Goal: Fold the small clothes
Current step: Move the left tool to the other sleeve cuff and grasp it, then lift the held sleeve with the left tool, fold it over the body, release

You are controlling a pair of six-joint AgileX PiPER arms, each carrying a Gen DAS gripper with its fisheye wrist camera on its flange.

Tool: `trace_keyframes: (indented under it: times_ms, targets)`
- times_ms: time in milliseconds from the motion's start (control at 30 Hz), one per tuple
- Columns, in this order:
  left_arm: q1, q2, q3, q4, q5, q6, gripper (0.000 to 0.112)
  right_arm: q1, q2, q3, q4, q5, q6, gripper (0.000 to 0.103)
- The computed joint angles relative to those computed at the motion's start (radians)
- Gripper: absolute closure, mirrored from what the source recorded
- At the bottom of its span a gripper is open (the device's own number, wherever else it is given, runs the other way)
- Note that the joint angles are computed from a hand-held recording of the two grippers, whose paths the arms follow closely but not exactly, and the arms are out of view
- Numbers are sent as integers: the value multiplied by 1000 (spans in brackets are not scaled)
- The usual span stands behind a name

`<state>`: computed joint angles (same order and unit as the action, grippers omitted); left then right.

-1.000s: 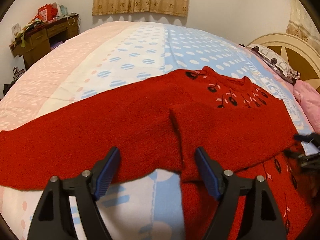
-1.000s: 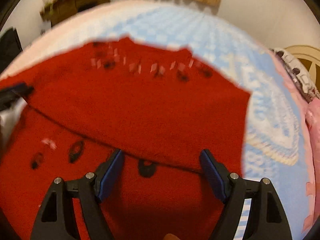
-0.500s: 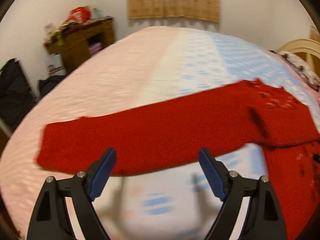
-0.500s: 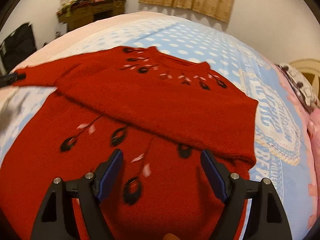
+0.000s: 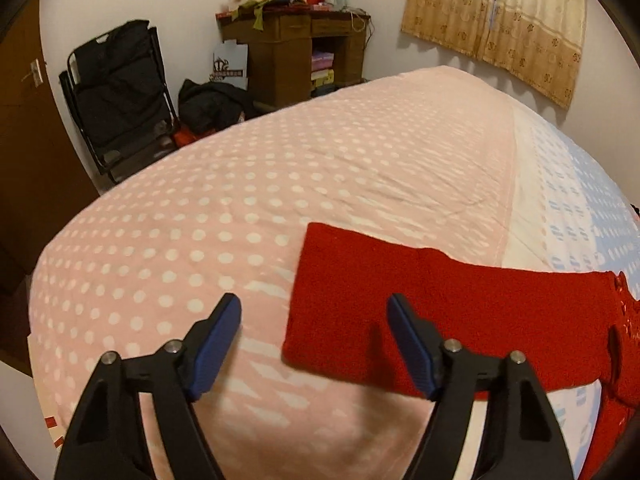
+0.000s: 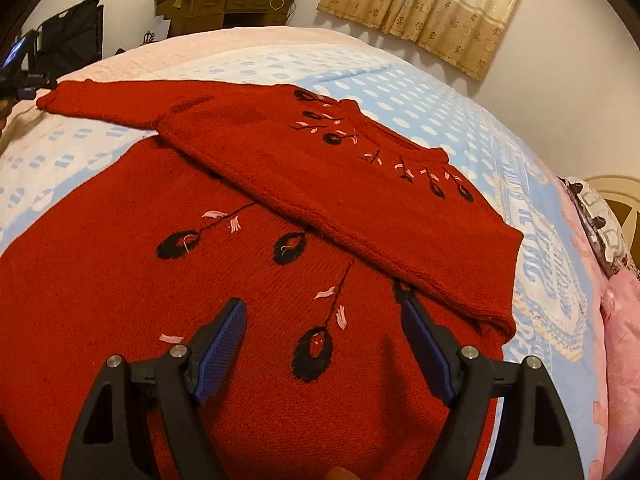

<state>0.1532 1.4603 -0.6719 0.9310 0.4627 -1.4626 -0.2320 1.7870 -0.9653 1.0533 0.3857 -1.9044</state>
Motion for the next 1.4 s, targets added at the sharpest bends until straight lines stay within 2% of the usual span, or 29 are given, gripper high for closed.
trace_keyframes:
  times_ms: [100, 167, 267, 433, 533, 633, 700, 767, 833, 900, 967, 1100, 1200, 1400]
  targets:
    - [36, 52, -29, -57, -59, 61, 48, 4, 1, 8, 24, -13, -27, 23]
    - [55, 88, -46, -112, -95, 122, 49, 3, 2, 10, 34, -14, -38, 23]
    - [12, 119, -78, -47, -37, 49, 49, 3, 3, 10, 30, -12, -32, 23]
    - [35, 70, -59, -79, -31, 81, 49, 1, 2, 14, 39, -10, -38, 23]
    - [28, 66, -54, -36, 10, 37, 49, 2, 7, 12, 39, -11, -36, 23]
    - [55, 55, -26, -7, -22, 7, 47, 2, 8, 13, 43, -13, -41, 23]
    - [49, 68, -32, -1, -13, 13, 48, 4, 9, 14, 44, -16, -44, 23]
    - [49, 63, -26, -9, -34, 30, 51, 4, 9, 14, 45, -16, -43, 23]
    - [51, 60, -25, -42, -55, 70, 64, 5, 8, 17, 51, -19, -49, 23]
    - [56, 55, -25, -91, -77, 126, 88, 4, 8, 18, 54, -19, -53, 23]
    - [75, 39, -20, -194, -122, 233, 97, 4, 9, 17, 54, -19, -54, 23]
    - [84, -9, -13, -383, -165, 399, 100, 5, 9, 19, 57, -21, -56, 23]
    - [51, -50, -20, -473, -175, 465, 100, 7, 8, 20, 58, -22, -56, 23]
    - [-49, -95, -81, -550, -155, 502, 100, 0, 6, 20, 77, -18, -77, 23]
